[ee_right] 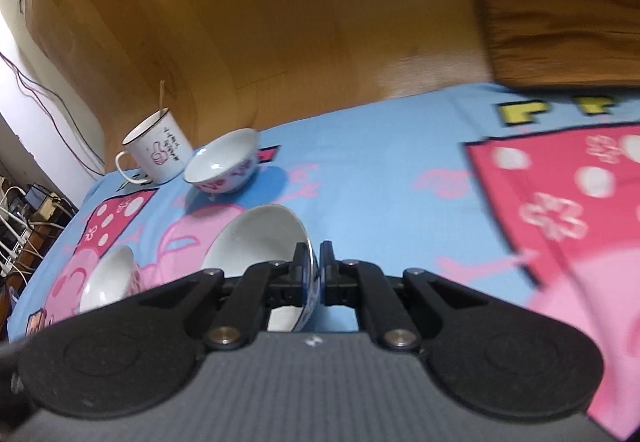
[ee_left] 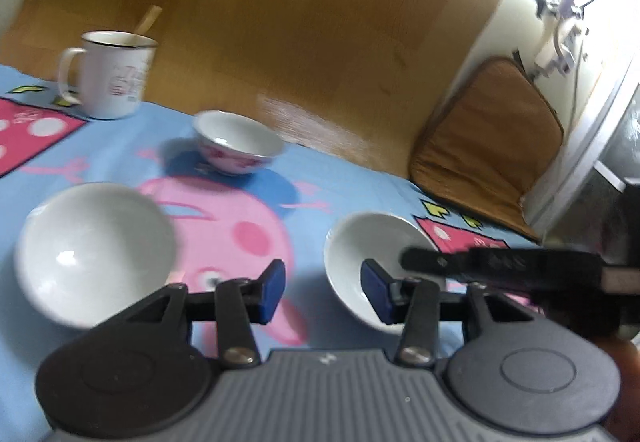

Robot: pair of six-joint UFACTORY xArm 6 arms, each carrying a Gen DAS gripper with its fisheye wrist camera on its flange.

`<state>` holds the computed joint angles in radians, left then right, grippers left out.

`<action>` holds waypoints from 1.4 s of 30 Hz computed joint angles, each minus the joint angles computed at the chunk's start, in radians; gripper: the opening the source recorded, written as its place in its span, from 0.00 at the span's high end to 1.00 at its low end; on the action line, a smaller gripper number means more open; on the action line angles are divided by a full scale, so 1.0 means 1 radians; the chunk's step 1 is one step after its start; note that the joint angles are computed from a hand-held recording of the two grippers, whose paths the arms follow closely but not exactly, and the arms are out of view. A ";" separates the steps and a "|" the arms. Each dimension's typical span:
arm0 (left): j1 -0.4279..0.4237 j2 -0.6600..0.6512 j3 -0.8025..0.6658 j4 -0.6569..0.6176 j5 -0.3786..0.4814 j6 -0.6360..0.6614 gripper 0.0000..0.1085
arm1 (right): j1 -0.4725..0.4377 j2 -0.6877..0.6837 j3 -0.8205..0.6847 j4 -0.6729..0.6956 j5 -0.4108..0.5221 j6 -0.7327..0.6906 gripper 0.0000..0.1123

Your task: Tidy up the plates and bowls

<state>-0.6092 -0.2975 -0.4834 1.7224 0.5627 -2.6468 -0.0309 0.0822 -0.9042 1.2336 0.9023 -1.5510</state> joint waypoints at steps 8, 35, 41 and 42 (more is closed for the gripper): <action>0.053 0.326 -0.325 0.083 -0.234 0.065 0.83 | -0.162 0.052 -0.078 -0.053 0.018 0.001 0.93; -0.246 -0.491 0.278 -0.530 0.467 0.415 0.74 | 0.015 -0.183 0.181 0.094 0.154 -0.261 0.70; -0.080 -0.572 0.357 -0.565 0.402 0.490 0.74 | 0.219 -0.170 0.185 0.102 0.035 -0.199 0.71; -0.051 -0.572 0.363 -0.557 0.363 0.490 0.74 | 0.243 -0.156 0.176 0.097 0.016 -0.182 0.71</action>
